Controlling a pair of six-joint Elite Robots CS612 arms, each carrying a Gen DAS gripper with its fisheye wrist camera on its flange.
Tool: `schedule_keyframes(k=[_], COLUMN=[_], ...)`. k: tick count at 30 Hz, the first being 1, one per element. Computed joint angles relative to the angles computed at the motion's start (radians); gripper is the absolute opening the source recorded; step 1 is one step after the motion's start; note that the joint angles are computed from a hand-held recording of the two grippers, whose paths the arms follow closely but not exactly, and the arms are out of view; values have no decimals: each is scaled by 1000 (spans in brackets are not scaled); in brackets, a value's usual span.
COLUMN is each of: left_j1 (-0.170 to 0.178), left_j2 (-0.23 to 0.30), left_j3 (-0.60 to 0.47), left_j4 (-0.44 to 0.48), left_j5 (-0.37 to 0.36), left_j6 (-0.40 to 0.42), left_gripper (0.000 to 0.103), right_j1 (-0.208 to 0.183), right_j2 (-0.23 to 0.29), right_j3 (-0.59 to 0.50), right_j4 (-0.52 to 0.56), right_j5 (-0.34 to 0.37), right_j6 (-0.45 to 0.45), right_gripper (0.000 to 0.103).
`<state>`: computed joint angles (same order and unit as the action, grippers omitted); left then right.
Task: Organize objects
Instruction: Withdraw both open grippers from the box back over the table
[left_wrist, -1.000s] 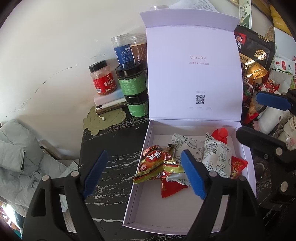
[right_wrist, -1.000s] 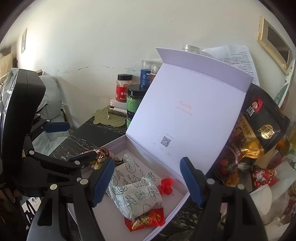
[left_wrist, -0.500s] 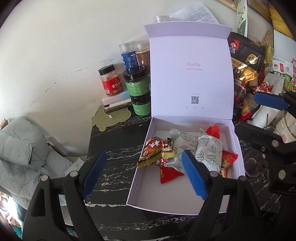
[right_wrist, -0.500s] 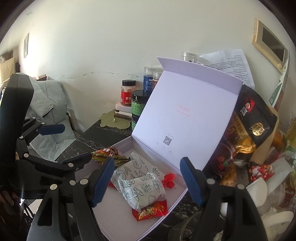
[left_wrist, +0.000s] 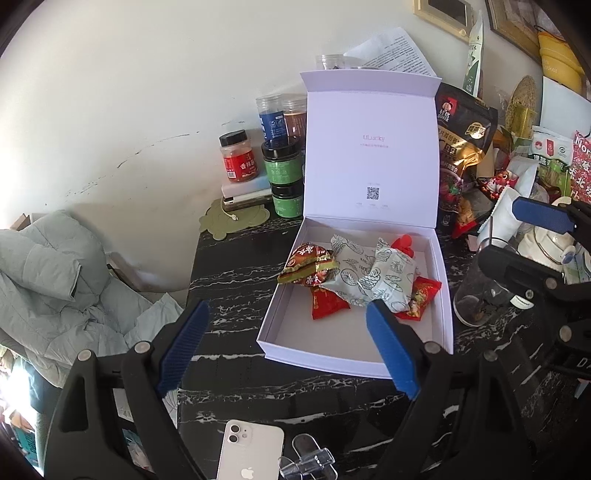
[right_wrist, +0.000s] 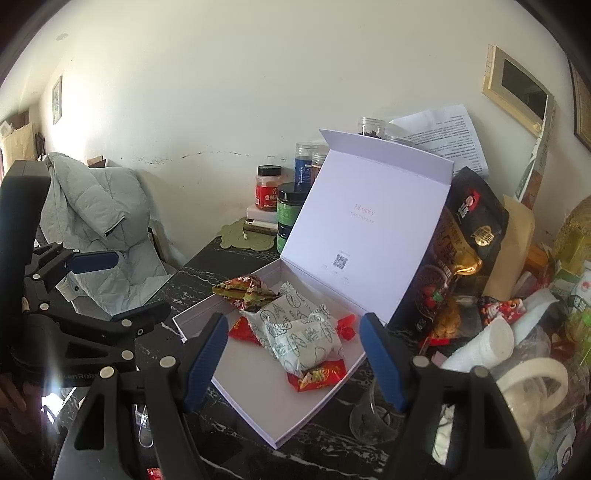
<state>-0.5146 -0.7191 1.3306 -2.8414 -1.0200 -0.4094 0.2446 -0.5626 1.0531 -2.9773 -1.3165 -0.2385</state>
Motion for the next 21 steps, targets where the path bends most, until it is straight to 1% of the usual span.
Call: schedule_keyframes(k=[3, 10, 13, 17, 21], left_j1=[-13, -35, -43, -58, -66], left_j2=[-21, -59, -73, -86, -96], left_j3=[39, 114, 144, 171, 201], left_j4=[-19, -70, -99, -96, -132], left_j5=[20, 27, 21, 42, 37], left_j6=[-9, -18, -20, -30, -36], left_gripper=[90, 91, 91, 92, 94], right_j1=[0, 2, 1, 3, 2], right_j2=[-26, -71, -86, -103, -116], right_j3=[50, 140, 173, 212, 250], right_j4=[-29, -90, -108, -119, -139], right_j5=[6, 5, 6, -7, 0], right_j6=[8, 4, 5, 2, 1], right_gripper=[74, 74, 74, 74, 74])
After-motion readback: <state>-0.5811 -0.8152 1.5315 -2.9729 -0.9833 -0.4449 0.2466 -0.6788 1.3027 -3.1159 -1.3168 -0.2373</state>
